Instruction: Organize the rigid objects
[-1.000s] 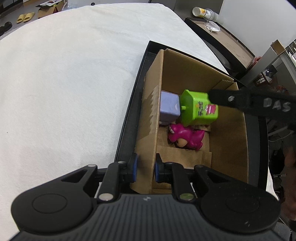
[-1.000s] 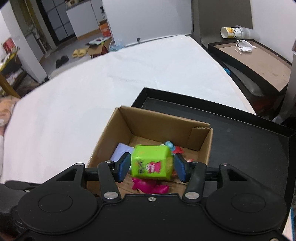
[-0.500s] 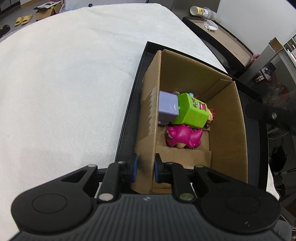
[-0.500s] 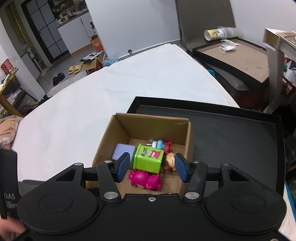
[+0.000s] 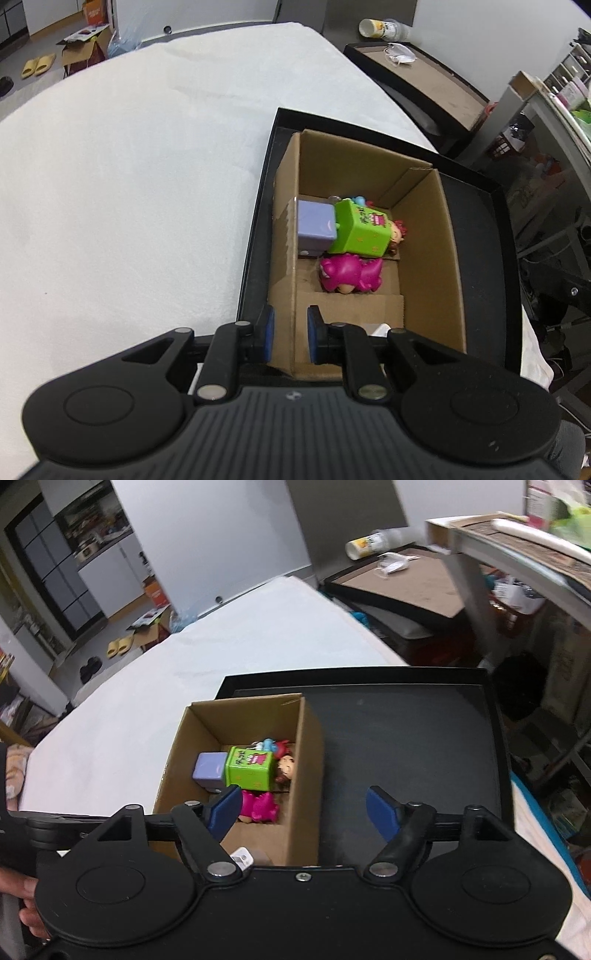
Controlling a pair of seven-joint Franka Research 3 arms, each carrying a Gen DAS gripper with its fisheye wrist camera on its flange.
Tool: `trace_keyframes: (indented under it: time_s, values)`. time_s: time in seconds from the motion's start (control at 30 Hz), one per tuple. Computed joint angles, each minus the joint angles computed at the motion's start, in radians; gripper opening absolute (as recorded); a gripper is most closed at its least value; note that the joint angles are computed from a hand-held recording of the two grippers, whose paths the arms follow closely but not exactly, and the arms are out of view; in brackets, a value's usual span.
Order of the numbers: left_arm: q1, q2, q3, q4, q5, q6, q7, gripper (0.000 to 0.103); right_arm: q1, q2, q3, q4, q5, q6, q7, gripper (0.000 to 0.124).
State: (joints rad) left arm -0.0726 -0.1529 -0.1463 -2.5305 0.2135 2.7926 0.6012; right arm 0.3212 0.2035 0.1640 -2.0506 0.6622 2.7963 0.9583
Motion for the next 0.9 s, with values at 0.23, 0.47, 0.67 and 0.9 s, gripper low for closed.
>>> trace_keyframes:
  time_s: [0.23, 0.47, 0.67, 0.9]
  values:
    - [-0.025, -0.088, -0.008, -0.010, -0.019, -0.056, 0.017, 0.016, -0.012, -0.071, -0.004, -0.062, 0.084, 0.016, -0.032, 0.083]
    - [-0.058, -0.165, -0.019, -0.006, -0.047, -0.142, 0.038, 0.034, 0.001, -0.151, -0.023, -0.129, 0.162, 0.036, -0.054, 0.097]
    - [-0.079, -0.234, -0.040, 0.004, -0.033, -0.217, 0.015, 0.052, 0.022, -0.230, -0.048, -0.194, 0.199, 0.053, -0.066, 0.103]
    - [-0.107, -0.288, -0.072, 0.033, 0.004, -0.295, -0.013, 0.068, 0.043, -0.317, -0.085, -0.254, 0.248, 0.049, -0.098, 0.103]
